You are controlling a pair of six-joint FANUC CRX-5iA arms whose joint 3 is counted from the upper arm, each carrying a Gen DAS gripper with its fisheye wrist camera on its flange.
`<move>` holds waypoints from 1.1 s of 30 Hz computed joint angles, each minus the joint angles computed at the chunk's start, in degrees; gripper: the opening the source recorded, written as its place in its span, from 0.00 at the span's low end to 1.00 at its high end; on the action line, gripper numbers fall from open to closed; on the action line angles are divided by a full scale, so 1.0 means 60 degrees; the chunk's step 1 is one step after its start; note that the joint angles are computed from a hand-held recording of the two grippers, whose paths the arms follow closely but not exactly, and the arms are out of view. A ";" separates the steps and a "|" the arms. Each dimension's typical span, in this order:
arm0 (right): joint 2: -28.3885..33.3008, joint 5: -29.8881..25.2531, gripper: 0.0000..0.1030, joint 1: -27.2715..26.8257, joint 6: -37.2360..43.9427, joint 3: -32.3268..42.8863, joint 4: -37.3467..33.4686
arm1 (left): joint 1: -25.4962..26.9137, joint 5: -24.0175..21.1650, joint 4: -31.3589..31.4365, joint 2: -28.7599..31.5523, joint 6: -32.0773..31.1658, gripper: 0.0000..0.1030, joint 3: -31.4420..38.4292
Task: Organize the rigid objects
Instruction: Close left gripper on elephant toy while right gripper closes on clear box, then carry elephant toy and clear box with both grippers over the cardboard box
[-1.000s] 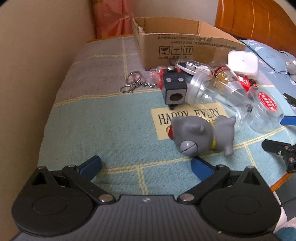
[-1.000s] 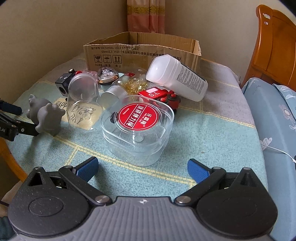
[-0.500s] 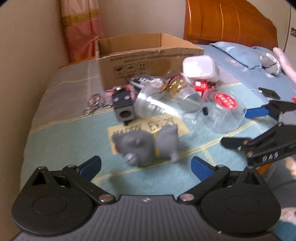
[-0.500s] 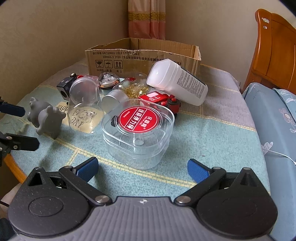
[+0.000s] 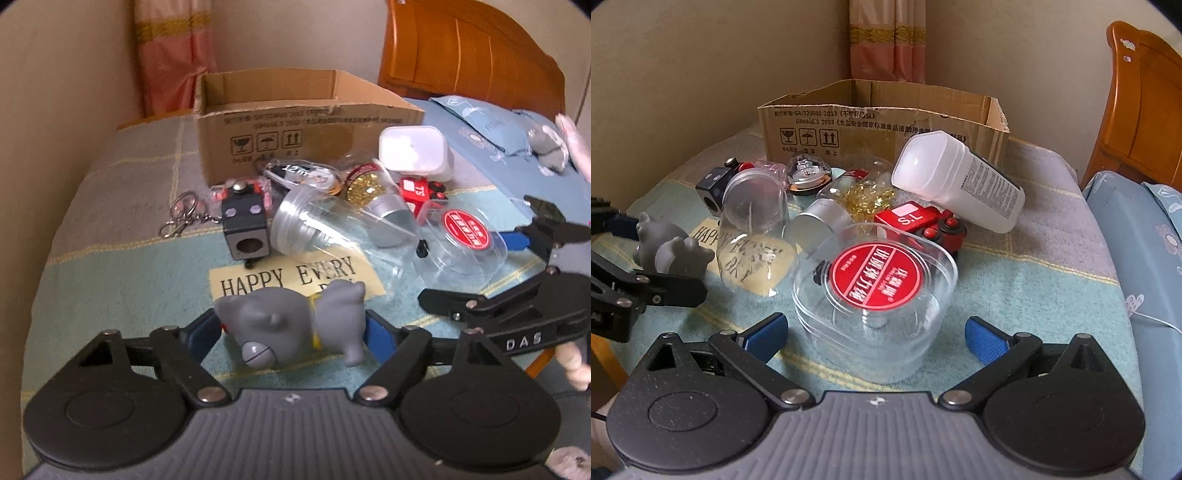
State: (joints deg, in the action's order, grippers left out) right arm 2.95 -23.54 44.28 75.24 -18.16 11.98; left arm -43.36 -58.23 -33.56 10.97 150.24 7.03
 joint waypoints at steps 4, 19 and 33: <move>0.0072 0.0107 1.00 0.0084 -0.0620 -0.0035 0.0389 | 0.0076 0.0140 0.0091 -0.0061 -0.0070 0.74 -0.0100; 0.0048 -0.0080 0.87 0.0176 -0.3301 -0.0472 0.2802 | 0.0083 0.0194 0.0103 -0.0100 -0.0259 0.72 -0.0103; 0.0019 -0.0930 0.81 0.0181 -0.1763 0.0298 0.1300 | 0.0392 0.0319 0.0741 -0.0181 -0.1194 0.70 -0.0179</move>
State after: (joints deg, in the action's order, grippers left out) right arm 3.07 -29.12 45.37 64.66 -16.37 19.78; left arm -41.01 -56.31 -29.11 9.88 143.08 5.96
